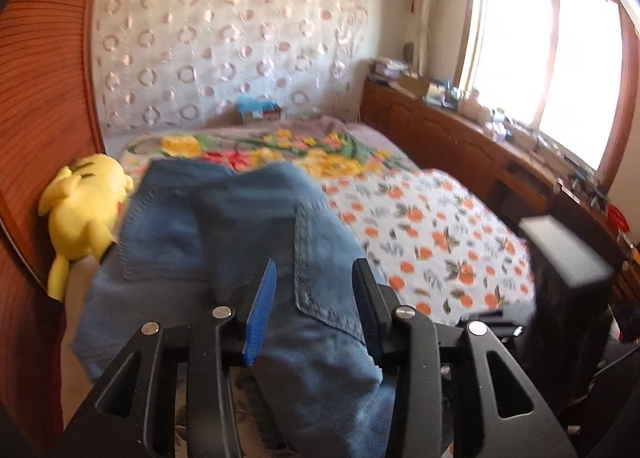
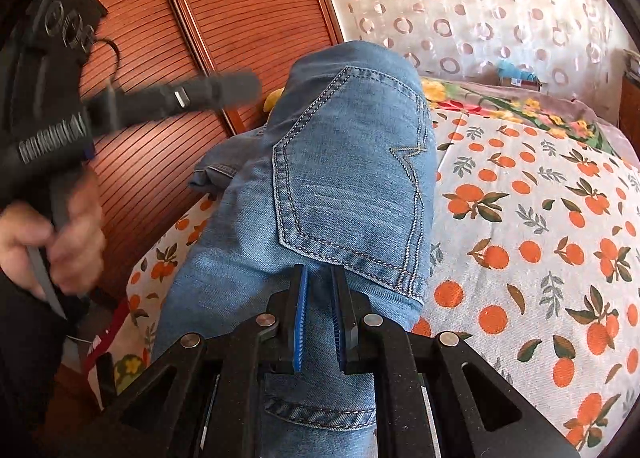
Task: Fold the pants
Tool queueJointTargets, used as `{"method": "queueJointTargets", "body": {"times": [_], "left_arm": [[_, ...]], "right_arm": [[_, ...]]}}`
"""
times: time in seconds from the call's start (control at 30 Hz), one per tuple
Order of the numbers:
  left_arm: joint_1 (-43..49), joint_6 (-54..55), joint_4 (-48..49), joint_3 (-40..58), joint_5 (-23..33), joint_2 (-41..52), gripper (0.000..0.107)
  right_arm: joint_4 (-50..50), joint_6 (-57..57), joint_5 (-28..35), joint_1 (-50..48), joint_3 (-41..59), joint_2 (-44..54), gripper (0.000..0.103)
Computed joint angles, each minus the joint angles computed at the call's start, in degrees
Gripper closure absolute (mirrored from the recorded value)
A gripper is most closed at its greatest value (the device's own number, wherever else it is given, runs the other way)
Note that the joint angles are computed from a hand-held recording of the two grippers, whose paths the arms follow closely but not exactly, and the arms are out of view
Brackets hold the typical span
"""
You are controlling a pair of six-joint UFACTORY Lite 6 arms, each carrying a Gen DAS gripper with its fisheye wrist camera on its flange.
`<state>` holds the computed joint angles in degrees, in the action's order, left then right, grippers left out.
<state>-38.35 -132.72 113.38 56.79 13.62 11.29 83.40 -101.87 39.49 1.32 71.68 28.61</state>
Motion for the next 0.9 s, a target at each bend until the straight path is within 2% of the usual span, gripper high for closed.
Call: {"method": "queueJointTargets", "body": {"times": [0.17,0.27,0.37,0.47,0.57,0.7,0.9], "left_arm": [[0.68,8.94,-9.37,5.23,-1.03,10.20,0.067],[0.55,2.17,-2.77,4.76,-0.81,11.78,0.067],[0.41,3.46,-3.83,6.87,-0.92,14.77,0.066],[0.91,1.95,-2.48,8.08,-1.59,16.25,0.066],[0.72,1.32,-2.06,8.33,-1.45,16.74,0.066],[-1.22,10.10,-12.04,5.60,1.70,12.62,0.066],[-8.34,-3.23,-3.66,-8.06,7.26,-0.32,0.066]], "right_arm": [[-1.87,0.23,1.12,-1.12,-1.27,-1.66,0.091],[-2.06,-2.46,1.40,-2.87,-4.83,-4.62,0.091],[-2.46,-3.75,3.03,-4.84,-7.71,-6.46,0.091],[-2.37,-6.56,0.29,-4.20,-10.02,-7.05,0.091],[-3.76,-4.06,0.97,-3.97,-7.86,-3.74,0.091],[-4.05,-3.55,3.14,-4.98,-6.59,-2.16,0.091],[-6.01,-2.15,4.77,-6.53,-5.25,-4.08,0.091]]}}
